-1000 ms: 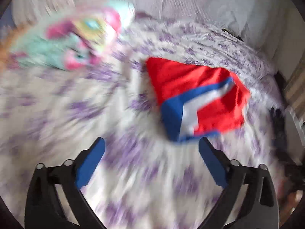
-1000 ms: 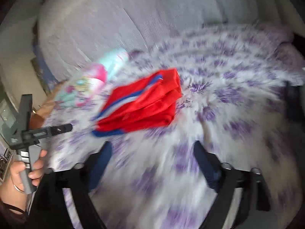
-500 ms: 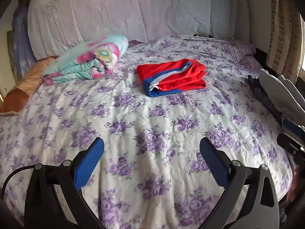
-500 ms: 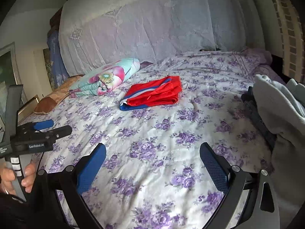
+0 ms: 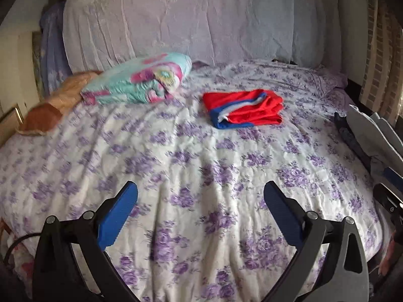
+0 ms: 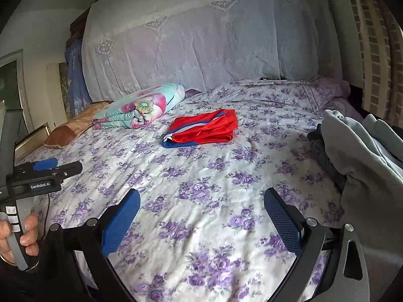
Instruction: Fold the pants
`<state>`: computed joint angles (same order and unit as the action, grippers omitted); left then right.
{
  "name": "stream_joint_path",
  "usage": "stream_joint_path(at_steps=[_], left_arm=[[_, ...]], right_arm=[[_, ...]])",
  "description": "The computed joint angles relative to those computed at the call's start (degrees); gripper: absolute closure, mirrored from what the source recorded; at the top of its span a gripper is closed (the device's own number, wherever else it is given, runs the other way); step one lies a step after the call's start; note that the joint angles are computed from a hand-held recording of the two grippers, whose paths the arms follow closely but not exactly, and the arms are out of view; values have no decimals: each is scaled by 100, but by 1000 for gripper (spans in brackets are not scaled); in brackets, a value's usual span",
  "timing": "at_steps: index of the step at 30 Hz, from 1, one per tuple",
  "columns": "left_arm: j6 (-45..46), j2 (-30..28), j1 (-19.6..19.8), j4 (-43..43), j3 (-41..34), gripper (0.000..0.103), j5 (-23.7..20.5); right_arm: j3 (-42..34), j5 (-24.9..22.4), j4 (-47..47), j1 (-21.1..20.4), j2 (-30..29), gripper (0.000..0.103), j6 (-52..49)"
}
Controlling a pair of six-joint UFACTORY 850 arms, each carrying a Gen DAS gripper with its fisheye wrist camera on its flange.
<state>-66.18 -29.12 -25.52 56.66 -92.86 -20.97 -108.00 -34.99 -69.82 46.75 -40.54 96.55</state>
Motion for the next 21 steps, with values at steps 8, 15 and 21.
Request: stream_joint_path(at_steps=[8, 15, 21], left_arm=[[-575, 115, -58, 634, 147, 5, -29], [-12, -33, -46, -18, -64, 5, -246], [930, -267, 43, -1029, -363, 5, -436]], right_arm=[[175, 0, -5, 0, 104, 4, 141], [200, 108, 129, -24, 96, 4, 114], [130, 207, 315, -45, 20, 4, -41]])
